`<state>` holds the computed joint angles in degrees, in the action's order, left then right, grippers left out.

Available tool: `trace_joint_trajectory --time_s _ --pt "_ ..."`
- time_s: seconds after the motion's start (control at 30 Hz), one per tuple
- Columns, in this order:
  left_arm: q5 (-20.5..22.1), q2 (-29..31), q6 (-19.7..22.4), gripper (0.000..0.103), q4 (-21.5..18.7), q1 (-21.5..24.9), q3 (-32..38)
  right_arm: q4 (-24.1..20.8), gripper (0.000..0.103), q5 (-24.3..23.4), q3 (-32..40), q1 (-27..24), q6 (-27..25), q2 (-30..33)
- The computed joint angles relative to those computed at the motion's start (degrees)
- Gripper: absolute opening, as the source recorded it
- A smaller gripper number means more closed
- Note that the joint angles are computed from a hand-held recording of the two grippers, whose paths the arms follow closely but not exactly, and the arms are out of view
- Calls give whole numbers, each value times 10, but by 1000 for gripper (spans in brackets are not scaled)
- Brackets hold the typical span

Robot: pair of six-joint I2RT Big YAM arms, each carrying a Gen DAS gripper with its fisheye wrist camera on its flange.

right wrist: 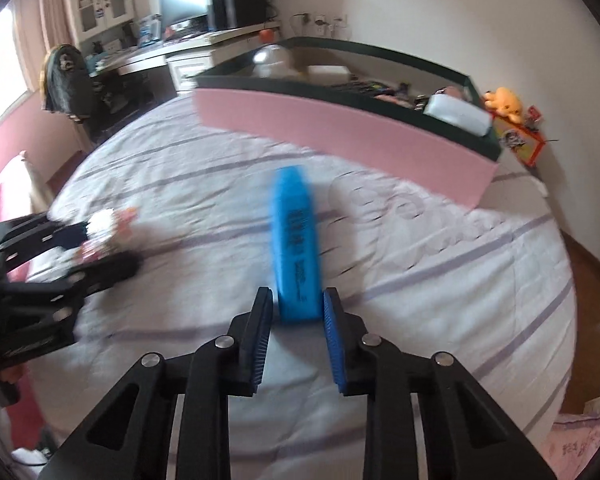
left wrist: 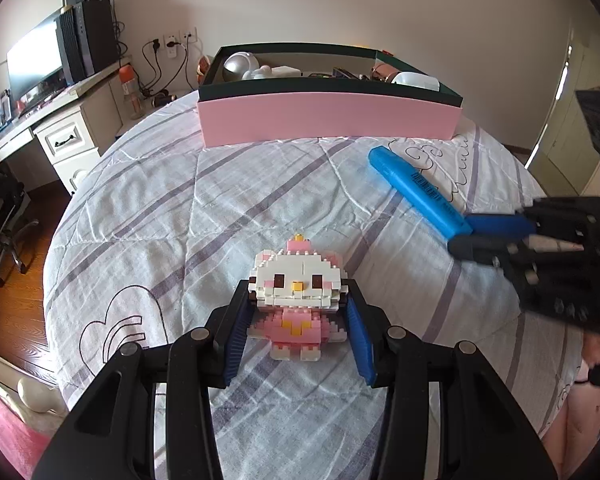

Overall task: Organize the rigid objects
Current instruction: 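Grasp the pink block cat with the left tool while the right tool grasps the blue highlighter, then lift the block cat and blue highlighter and carry them over the pink box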

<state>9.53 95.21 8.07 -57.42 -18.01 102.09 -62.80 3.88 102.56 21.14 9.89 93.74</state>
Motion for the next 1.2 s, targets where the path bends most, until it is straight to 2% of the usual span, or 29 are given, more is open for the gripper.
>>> trace_joint_trajectory --time_s 0.1,0.3,0.43,0.57,0.6,0.63,0.67,0.7,0.93,1.2 --pt "-1 0 -2 46 3 -1 -1 1 27 34 6 9 17 5" --pt "3 -1 -3 48 12 1 -6 -13 32 51 55 4 40 47" --pt "0 -1 4 53 22 0 -11 -24 34 52 91 1 45 74" --pt "-5 -2 9 56 37 -3 -18 -1 35 47 83 -2 49 75" --pt "-5 -2 9 53 39 -3 -18 6 35 48 79 -2 48 73" --pt "-3 -2 9 46 43 -3 -19 13 35 47 73 -2 49 70" --pt "-2 -2 8 44 47 -3 -20 17 34 45 69 -3 50 68" --pt "-1 -2 7 44 48 -2 -20 20 26 46 66 -3 51 65" --pt "0 -2 14 44 42 -2 -15 32 26 56 48 3 53 50" --pt "17 -7 11 44 38 5 -3 59 27 37 2 4 71 10"
